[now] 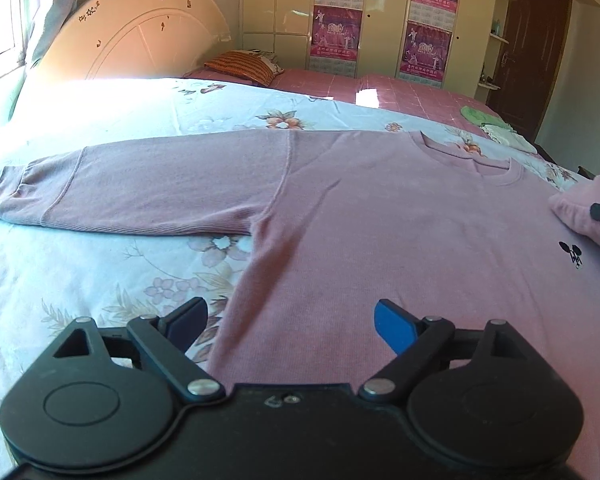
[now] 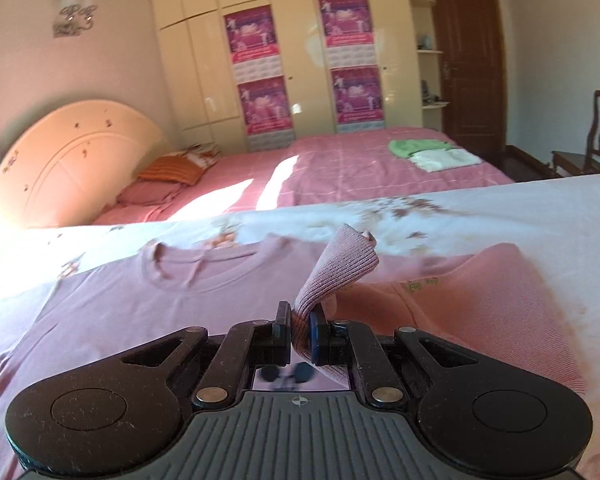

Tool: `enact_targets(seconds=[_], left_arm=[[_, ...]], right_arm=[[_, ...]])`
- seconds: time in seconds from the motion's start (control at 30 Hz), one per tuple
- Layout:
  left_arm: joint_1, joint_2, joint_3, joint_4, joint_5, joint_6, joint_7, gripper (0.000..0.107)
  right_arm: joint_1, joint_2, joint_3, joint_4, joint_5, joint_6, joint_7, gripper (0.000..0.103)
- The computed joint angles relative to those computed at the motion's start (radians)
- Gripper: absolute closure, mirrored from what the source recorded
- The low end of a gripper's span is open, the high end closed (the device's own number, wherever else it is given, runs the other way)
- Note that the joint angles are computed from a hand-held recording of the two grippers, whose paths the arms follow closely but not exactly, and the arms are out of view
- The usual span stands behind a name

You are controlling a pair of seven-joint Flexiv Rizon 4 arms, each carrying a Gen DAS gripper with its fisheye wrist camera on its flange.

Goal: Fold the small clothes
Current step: 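Lift the sleeve with the right gripper and lay it across the body, then grasp the folded sleeve cuff with the left gripper and adjust it flat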

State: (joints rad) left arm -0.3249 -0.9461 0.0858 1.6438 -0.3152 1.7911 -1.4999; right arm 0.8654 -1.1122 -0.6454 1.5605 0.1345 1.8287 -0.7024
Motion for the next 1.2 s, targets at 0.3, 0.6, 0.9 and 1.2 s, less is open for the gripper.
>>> enact_targets(seconds=[0.3,0.6,0.9,1.2], left_arm=[[0.235,0.013,-0.192,0.044,0.097,0.04,0.033,0.023],[0.41,-0.118,-0.507,-0.127,0.216,-0.028,0.13,0.024],[0.275,-0.348,-0.647,-0.545,0.098,-0.332,0.285,0.036],[0.014,-0.466,-0.247,-0.901,0.023,-0.456,0.135,0.072]], right_arm=[[-0.099,-0.143,0.15,-0.344,-0.248,-0.184,0.036,0.095],[0.049,-0.165,-0.043,-0.189,-0.213,-0.064,0.115,0.055],[0.213,-0.068,-0.168,0.165,0.033,-0.071,0.2,0.059],[0.245,0.001,-0.175,0.357,0.093,-0.067,0.397,0.059]])
